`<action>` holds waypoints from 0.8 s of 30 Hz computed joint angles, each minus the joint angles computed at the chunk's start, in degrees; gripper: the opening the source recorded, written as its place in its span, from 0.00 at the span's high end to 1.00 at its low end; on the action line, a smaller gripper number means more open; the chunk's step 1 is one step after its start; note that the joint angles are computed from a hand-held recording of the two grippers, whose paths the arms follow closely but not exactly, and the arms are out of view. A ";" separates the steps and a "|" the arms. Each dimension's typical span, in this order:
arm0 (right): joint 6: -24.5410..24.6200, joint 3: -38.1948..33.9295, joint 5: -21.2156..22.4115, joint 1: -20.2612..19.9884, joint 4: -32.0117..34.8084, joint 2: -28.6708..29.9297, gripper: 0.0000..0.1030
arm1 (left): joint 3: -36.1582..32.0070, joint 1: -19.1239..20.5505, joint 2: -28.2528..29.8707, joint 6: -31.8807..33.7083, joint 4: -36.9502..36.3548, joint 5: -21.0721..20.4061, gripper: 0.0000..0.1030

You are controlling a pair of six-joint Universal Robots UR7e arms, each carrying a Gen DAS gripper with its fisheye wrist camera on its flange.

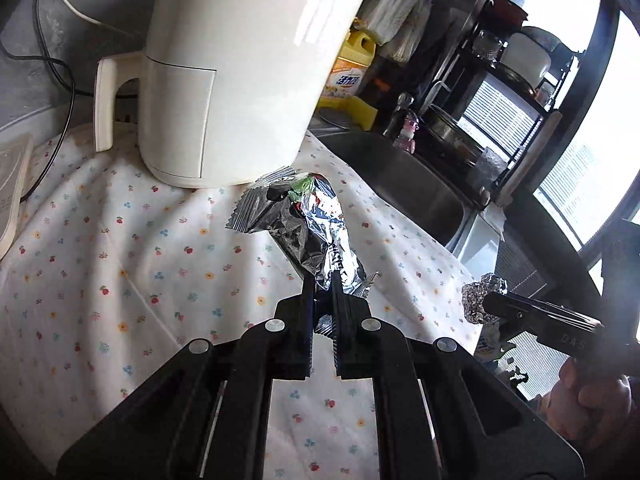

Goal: Collect trash
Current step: 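Carry the foil wrapper and foil ball in both grippers over the white bin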

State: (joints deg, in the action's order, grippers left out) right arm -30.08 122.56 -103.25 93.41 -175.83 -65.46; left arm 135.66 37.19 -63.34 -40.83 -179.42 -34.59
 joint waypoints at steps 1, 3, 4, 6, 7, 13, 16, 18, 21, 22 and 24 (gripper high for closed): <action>0.06 0.81 0.39 -1.00 0.05 -1.42 0.65 | -0.64 -0.48 1.03 0.14 0.11 -0.54 0.92; 0.02 2.38 1.02 -3.04 0.09 -4.19 0.65 | -1.85 -1.43 3.14 0.13 0.29 -1.58 0.92; -0.04 3.13 1.27 -4.09 0.11 -5.56 0.65 | -2.40 -1.87 4.11 -0.02 0.36 -2.08 0.92; -0.23 4.44 1.79 -6.32 0.38 -8.32 0.65 | -3.65 -2.67 6.13 -0.22 0.34 -3.15 0.92; -0.51 5.35 1.95 -7.46 0.05 -9.67 0.65 | -4.41 -3.02 7.29 -0.13 0.28 -3.70 0.92; -1.79 8.89 3.91 -15.23 1.15 -17.99 0.65 | -9.19 -4.66 14.00 0.65 0.87 -7.70 0.92; -2.43 10.06 5.15 -19.55 1.97 -21.71 0.65 | -11.89 -5.55 17.29 1.89 1.02 -9.79 0.92; -2.83 10.68 6.14 -22.54 2.60 -24.10 0.65 | -13.68 -6.19 19.39 2.72 1.12 -11.11 0.92; -3.19 11.26 8.00 -27.06 3.86 -27.48 0.65 | -16.69 -6.88 22.37 3.82 1.93 -13.15 0.92; -3.40 11.44 8.62 -28.51 4.27 -28.55 0.65 | -17.74 -7.09 23.35 4.24 2.29 -13.73 0.92; -3.94 11.76 9.68 -31.31 5.01 -30.43 0.64 | -19.60 -7.58 25.34 4.83 2.74 -15.07 0.92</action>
State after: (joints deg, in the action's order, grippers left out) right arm -34.02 134.32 -93.56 62.10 -170.81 -95.89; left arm 116.07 29.61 -38.00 -36.00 -176.67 -49.65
